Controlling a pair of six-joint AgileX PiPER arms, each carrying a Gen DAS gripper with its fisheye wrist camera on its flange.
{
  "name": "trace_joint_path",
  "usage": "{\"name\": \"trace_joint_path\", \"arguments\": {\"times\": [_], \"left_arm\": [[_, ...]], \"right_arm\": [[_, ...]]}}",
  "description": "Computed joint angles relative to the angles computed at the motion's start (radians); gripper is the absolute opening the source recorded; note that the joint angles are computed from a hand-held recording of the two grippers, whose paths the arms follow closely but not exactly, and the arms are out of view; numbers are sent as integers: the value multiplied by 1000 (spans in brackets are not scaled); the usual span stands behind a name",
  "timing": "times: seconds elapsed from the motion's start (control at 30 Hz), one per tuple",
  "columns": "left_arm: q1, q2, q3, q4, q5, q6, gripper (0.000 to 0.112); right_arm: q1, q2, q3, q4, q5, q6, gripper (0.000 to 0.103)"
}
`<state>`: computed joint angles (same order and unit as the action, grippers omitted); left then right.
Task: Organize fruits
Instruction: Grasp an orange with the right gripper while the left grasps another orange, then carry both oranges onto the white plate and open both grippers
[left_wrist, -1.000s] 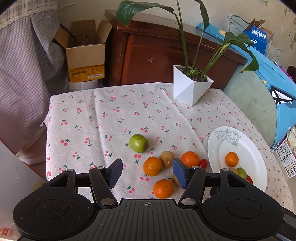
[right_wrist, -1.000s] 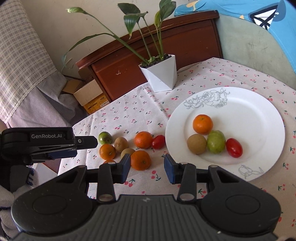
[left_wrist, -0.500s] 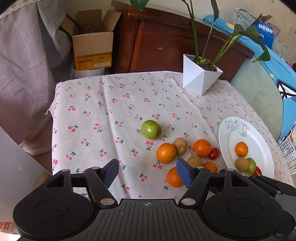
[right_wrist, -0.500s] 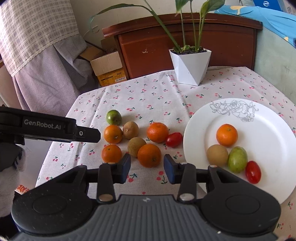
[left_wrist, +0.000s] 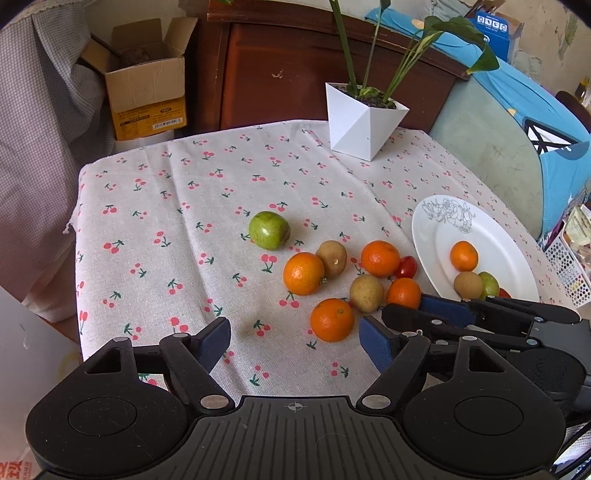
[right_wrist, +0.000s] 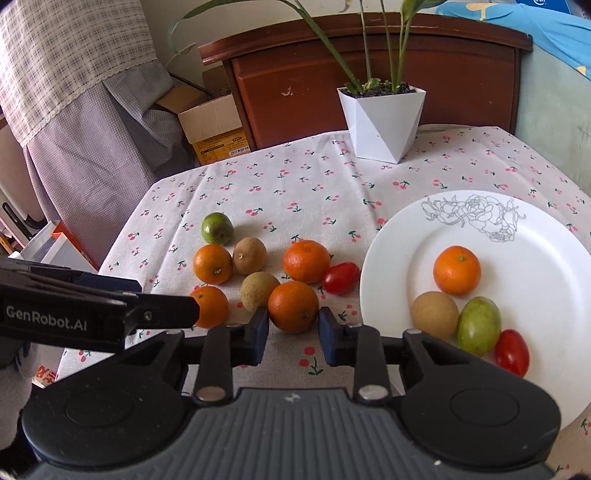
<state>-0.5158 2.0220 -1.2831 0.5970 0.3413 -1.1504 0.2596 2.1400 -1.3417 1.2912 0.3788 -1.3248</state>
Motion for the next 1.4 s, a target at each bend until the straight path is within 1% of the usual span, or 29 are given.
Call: {"name": "trace_joint_path", "arguments": {"times": [0.17,0.27,0.33,0.43,0.53,0.67,0.73,0.77,0.8,0.87,0.9,0.97,1.13,1.23,1.33,1.4], "left_arm": [[-16,5,2,54,-26,-24,75],[-19,16,-7,76,-30,-38,74],[-24,21,-11,80,-29,-27,69],[-31,23,-7,119,-31,-47,66],[-34,34,-10,173,-27,-93,60],[-36,53,-23,194,-38,-105,51],[-43,68,-38,208,-29,-112,50],[-49,76,-46,238,-18,-138,48],[-56,83,-50,284,-7,-177,45],[-65,92,-59,329,11,-210,35],[-68,94,-58,346,13,-226,34],[-71,95,-56,374,10,-247,26],[-71,95,-65,361,14,-253,26],[-78,85,-74,384,19,-287,26],[-81,72,-86,405,-7,-326,26],[-81,73,-110,381,-26,-317,26]], "right_arm": [[-17,-18,18,58,8,-43,29],[-23,-15,17,57,9,-39,29],[-24,-15,15,58,10,-38,29],[-30,-24,20,87,20,-59,29],[-32,-34,27,121,23,-84,29],[-33,-40,32,132,21,-86,29],[-38,-42,33,139,27,-81,29],[-39,-43,34,142,30,-81,29],[-40,-46,35,147,29,-86,29],[-41,-52,41,159,28,-97,29],[-42,-52,41,159,30,-98,29],[-43,-54,42,158,30,-96,29],[-51,-61,48,171,27,-105,29],[-68,-73,55,200,34,-126,29],[-96,-90,60,239,39,-150,29],[-119,-104,64,265,42,-163,29]]}}
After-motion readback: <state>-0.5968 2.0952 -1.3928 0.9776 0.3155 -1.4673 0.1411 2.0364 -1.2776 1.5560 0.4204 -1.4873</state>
